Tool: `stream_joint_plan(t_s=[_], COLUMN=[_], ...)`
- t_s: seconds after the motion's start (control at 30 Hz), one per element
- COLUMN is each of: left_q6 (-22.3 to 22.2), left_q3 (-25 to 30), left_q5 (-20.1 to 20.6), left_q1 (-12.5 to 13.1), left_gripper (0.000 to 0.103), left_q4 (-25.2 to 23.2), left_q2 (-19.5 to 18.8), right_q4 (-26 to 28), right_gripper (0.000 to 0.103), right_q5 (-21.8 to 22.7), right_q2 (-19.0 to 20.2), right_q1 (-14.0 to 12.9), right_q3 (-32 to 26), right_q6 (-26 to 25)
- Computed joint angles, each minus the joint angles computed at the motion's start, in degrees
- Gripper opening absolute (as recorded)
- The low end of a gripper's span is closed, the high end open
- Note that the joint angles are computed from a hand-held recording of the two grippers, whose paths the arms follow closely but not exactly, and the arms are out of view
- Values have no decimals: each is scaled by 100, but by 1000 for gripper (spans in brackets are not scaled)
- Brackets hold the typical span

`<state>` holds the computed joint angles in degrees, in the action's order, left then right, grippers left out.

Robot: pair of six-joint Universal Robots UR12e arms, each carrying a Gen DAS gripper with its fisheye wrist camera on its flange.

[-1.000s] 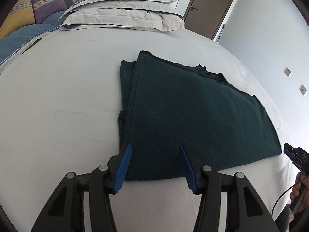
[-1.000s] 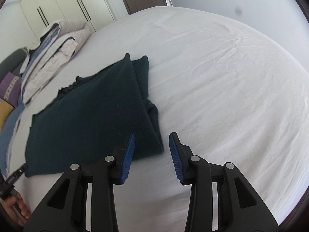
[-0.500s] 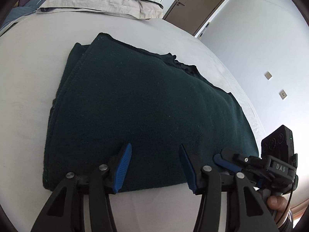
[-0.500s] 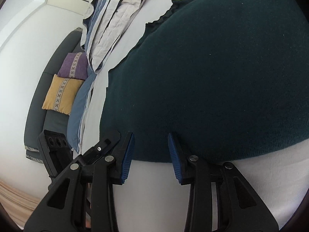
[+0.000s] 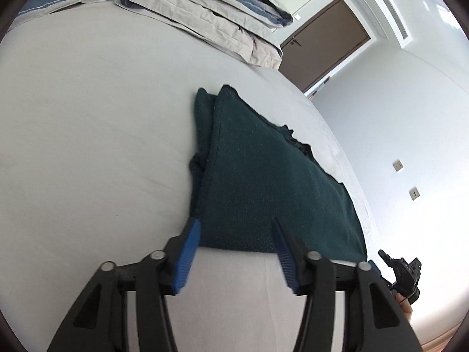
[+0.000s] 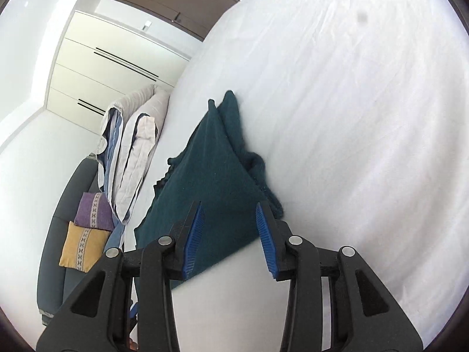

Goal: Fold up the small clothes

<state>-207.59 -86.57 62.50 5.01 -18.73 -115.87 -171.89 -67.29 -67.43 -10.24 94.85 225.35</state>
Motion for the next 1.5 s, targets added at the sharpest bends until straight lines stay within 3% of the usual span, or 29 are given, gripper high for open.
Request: stream_joint_plan(t_s=[0.03, 0.17, 0.4, 0.57, 0.7, 0.83, 0.97, 1.1, 1.17, 1.23, 1.37, 1.5], left_q6=[-64, -261, -646, -621, -685, -364, -546, -502, -654, -840, -822, -1114], left_q3=[-36, 126, 918, 1629, 1867, 1924, 1867, 1874, 1836, 1795, 1747, 1671], left_q5=[111, 4, -736, -1160, -1418, -1684, -2044, -2126, -2180, -2186, -2160, -2176], left_q1=[9, 107, 237, 273, 286, 288, 355, 382, 406, 425, 421, 429], left_gripper=[76, 76, 76, 76, 74, 61, 55, 45, 31, 23, 19, 15], left_q4=[100, -4, -575, -1256, -1427, -1844, -1762, -1840, -1700, -1534, -1367, -926], left_q2=[31, -53, -630, -1101, -1255, -1256, -1279, -1277, -1290, -1307, -1313, -1302], right_q4=[57, 341, 854, 1018, 1164, 1297, 1461, 1927, 2263, 2597, 3226, 3686], right_gripper=[45, 45, 45, 45, 45, 45, 45, 45, 45, 45, 45, 45], right_q5=[-25, 251, 837, 1036, 1111, 1181, 1313, 1421, 1443, 1469, 1463, 1555], right_q2=[-21, 100, 391, 524, 652, 812, 971, 1185, 1323, 1483, 1841, 2256], right_q1=[39, 223, 561, 694, 746, 793, 852, 954, 1021, 1091, 1245, 1382], right_q3=[-13, -304, -932, -1163, -1336, -1558, -1835, -2311, -2623, -2952, -3643, -4348], right_q6=[-123, -523, -1026, -1095, -1152, -1194, -1294, -1613, -1821, -2021, -2363, -2470])
